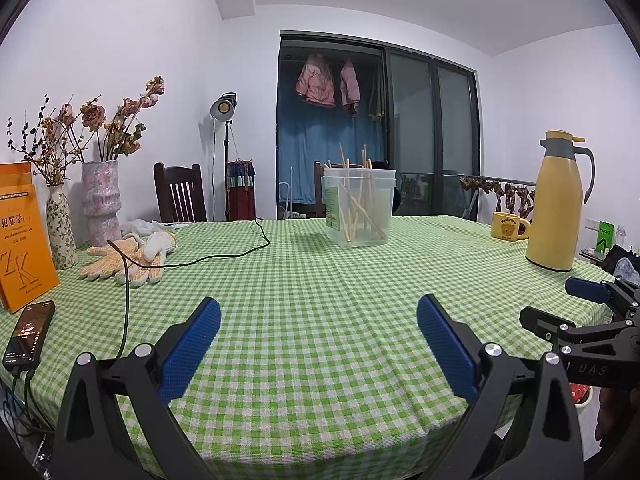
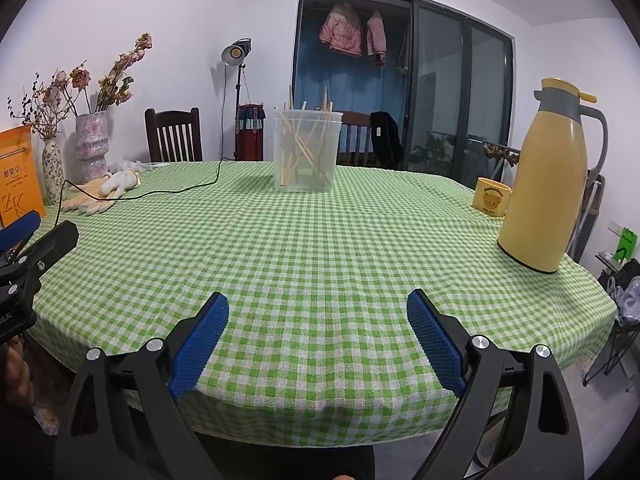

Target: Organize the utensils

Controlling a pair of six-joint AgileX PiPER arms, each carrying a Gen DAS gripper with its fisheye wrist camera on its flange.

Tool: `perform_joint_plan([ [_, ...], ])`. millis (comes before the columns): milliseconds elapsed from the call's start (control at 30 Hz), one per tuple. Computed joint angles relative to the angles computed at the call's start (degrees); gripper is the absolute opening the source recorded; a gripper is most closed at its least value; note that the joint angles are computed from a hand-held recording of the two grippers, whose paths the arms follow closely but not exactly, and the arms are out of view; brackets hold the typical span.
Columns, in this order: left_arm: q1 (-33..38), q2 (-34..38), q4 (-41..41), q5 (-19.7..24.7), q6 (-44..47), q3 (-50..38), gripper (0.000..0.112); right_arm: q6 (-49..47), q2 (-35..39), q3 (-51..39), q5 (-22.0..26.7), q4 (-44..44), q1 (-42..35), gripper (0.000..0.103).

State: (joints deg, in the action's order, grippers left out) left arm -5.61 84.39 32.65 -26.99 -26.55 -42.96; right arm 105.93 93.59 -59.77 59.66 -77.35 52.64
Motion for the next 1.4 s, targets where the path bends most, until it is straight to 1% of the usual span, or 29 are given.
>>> perform_joint_plan([
  [400, -0.16, 0.31, -0.39, -0.16, 0.58, 0.07, 0.095, -0.40, 0.12, -0.26, -0.08, 0.32, -0.05, 0.087],
  [533, -0.39, 0.24, -0.89, -0.23, 1.13, 0.28, 0.095, -0.68, -0.34, 0.14, -1.68, 0.48, -0.59, 0.087],
  [733, -0.53, 0.31, -1.07, -0.34, 1.25, 0.33, 0.095, -0.21, -0.28, 0.25, -1.49, -0.25, -0.44, 0.087],
  [867, -0.86, 0.45, -2.58, -0.18, 2.32, 0.25, 0.095, -0.26, -0.21, 0.20, -1.39, -0.32, -0.45, 0.087],
  [1233, -0.83, 0.54, -2.70, -0.23, 2.58, 0.13, 0.095, -0.60, -0.09, 0.13, -1.10, -0.04, -0.40, 0.087],
  [1400, -0.49, 0.44, -1.21, -0.74, 1.58, 0.28, 0.095, -0.67, -0.18, 0.23, -1.08, -0.01, -0.37, 0.087],
])
